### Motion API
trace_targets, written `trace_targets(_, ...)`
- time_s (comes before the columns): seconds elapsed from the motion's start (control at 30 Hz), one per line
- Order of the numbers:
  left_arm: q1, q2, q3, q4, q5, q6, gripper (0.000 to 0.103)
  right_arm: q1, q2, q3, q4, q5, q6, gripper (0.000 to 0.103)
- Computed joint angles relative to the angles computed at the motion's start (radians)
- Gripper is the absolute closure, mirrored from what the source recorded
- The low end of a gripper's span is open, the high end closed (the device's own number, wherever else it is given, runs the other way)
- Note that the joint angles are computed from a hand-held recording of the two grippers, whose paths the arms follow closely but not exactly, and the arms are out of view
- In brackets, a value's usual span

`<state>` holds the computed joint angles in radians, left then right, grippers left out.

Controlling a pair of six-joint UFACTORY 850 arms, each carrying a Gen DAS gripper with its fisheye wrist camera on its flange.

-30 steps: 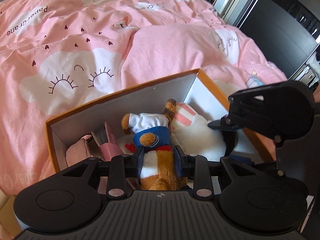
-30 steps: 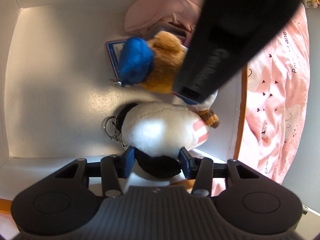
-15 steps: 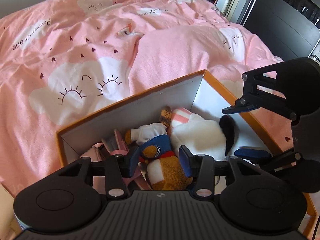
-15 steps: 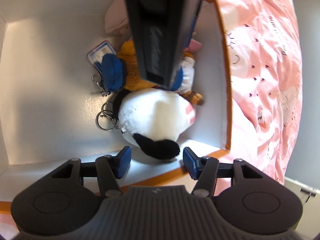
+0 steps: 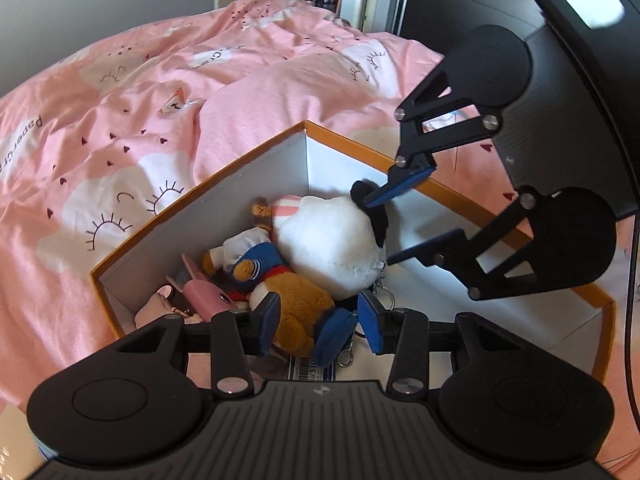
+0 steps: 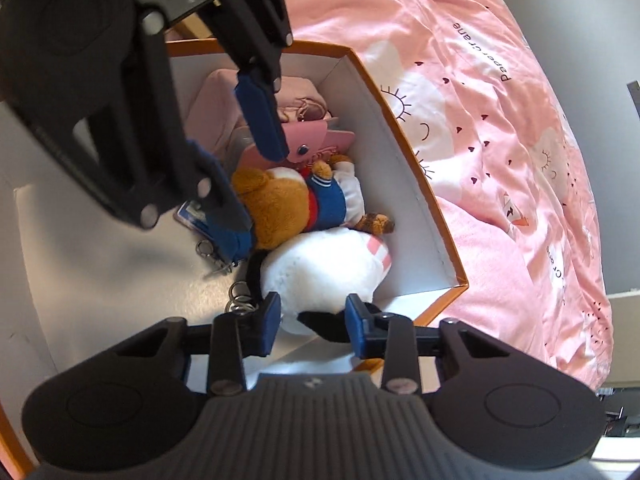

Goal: Organize objects
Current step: 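Lower the plushes into the box and open both grippers, then withdraw both grippers from the orange box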

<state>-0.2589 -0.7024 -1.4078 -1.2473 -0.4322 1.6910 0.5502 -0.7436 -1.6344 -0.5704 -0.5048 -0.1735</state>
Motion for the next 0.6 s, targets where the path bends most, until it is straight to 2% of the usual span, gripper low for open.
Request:
trace_targets(0.03,-0.006,-0.002,0.000,-0.001,0.018,0.013,0.056,-0.004,-0.018,-0.032,0.008,-0.009,-0.006,0.079)
trace_targets(0.13,-0.020,-0.015,-0.008,0.023,0.066,0.019,0.063,-0.009,-0.064,-0.075,-0.007,-0.018,0.022,0.083)
trace_targets(0.27,-0.030,-0.043,-0.037,0.131,0.100,-0.096,0.068,-0.018,-0.089,-0.097,0.011,-0.007,0.029,0.083)
trace_targets(0.47,-0.028,-0.070,-0.073,0.194,0.091,-0.212,0.069,-0.019,-0.097,-0.101,-0.005,-0.004,0.065,0.083)
trace_targets(0.53,-0.026,-0.063,-0.065,0.181,0.089,-0.203,0.069,-0.013,-0.093,-0.097,-0.030,-0.010,0.105,0.083)
trace_targets(0.6,-0.017,-0.039,-0.036,0.098,0.073,-0.123,0.069,-0.009,-0.080,-0.090,-0.028,-0.010,0.150,0.083)
